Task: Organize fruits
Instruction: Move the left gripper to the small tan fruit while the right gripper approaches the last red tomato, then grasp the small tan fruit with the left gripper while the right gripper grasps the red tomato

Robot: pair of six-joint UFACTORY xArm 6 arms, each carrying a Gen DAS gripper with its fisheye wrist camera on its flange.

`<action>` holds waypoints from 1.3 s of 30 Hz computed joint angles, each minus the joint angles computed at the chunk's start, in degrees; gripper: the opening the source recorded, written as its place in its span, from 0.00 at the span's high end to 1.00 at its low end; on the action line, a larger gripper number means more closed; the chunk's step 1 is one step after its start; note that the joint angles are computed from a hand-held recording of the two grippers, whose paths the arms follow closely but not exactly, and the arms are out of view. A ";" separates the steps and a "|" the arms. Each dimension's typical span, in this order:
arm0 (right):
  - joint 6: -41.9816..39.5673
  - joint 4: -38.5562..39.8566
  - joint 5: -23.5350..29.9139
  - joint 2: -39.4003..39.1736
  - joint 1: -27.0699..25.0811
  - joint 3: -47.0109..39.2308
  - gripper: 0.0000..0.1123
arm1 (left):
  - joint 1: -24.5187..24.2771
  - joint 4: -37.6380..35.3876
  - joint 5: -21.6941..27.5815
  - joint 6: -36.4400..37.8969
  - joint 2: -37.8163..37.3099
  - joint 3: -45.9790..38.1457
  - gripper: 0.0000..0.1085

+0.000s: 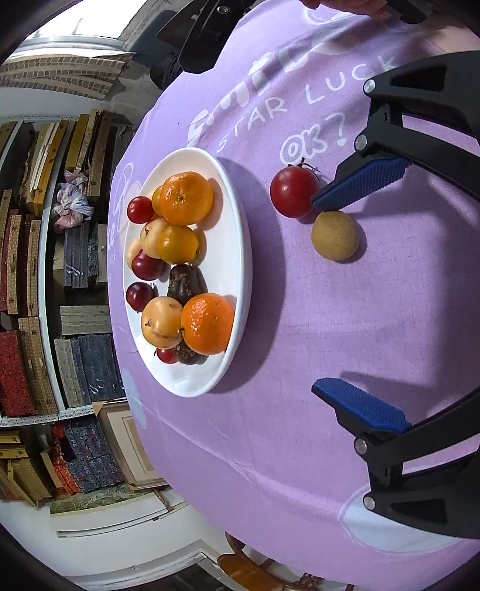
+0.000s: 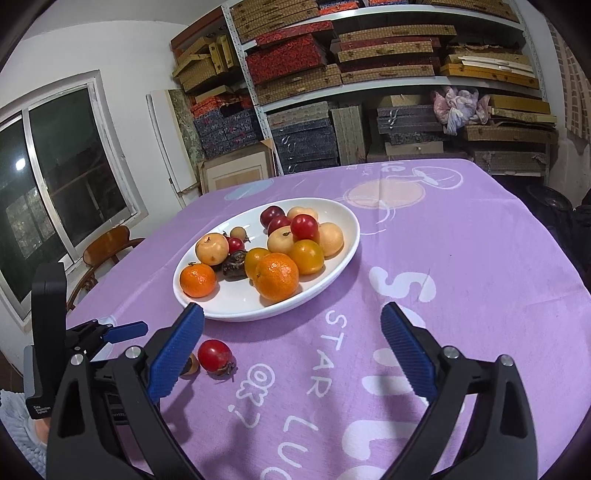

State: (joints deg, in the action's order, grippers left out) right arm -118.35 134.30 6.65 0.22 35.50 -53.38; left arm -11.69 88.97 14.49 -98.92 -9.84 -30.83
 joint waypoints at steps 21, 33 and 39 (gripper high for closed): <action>5.29 -6.54 -1.81 1.54 2.09 -0.70 0.16 | 5.59 10.44 -9.58 -7.33 0.58 -0.80 0.31; 13.87 -16.71 -2.79 3.01 4.06 -0.44 0.16 | 4.62 19.90 -12.86 -14.13 2.98 -4.23 0.56; 13.86 -16.93 -2.98 3.31 4.46 -0.54 0.16 | 5.20 20.84 -14.37 -15.09 4.15 -5.11 0.63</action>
State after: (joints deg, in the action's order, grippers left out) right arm -104.49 117.38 3.68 3.53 39.96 -53.92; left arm -6.49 109.81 0.12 -114.01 -5.69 -35.94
